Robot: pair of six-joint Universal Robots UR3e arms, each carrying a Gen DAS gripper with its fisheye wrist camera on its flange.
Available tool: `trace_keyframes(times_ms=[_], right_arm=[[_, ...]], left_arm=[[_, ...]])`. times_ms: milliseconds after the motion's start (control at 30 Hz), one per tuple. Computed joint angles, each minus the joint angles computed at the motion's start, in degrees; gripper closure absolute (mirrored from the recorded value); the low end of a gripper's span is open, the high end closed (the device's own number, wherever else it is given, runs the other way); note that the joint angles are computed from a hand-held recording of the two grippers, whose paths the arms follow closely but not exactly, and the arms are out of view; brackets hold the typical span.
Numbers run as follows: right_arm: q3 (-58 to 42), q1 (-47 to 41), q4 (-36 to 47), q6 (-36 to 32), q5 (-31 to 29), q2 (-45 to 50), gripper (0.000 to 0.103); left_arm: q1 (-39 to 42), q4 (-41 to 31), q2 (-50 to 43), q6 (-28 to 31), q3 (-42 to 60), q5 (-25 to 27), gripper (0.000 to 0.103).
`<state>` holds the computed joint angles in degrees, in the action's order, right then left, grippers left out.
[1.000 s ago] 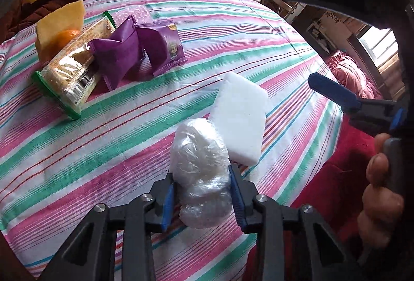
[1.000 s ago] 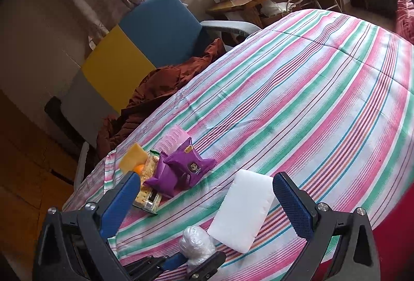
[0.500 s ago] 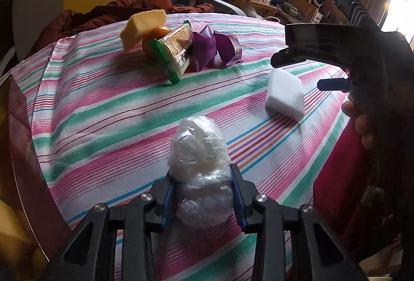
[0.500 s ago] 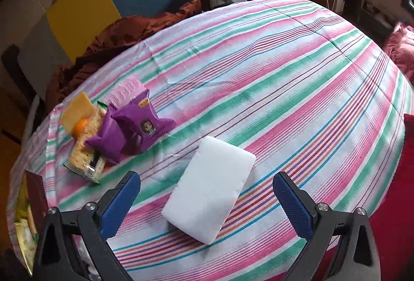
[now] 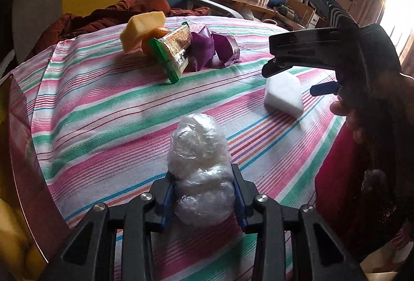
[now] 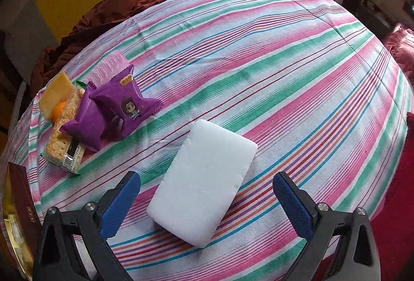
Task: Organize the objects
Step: 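Grasp the plastic-wrapped cotton ball with the left gripper while the right approaches the white block, then grasp the white foam block with the right gripper while the left lifts the cotton ball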
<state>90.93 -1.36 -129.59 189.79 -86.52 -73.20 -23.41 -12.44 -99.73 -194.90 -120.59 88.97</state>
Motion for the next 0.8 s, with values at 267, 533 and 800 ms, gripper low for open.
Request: trace_keyframes(times_ms=[267, 533, 800], right_arm=[[-3.8, 0.4, 5.5, 0.1, 0.2, 3.2, 0.0], [-5.6, 2.9, 6.9, -0.9, -4.2, 5.2, 0.0], [-4.0, 2.4, 5.7, -1.0, -3.8, 3.6, 0.0]], left_arm=[[1.4, 2.5, 0.7, -1.3, -2.1, -2.2, 0.065], [3.3, 4.4, 1.8, -2.4, -4.3, -5.3, 0.065], [3.4, 5.1, 1.5, -2.4, -4.6, -5.4, 0.065]])
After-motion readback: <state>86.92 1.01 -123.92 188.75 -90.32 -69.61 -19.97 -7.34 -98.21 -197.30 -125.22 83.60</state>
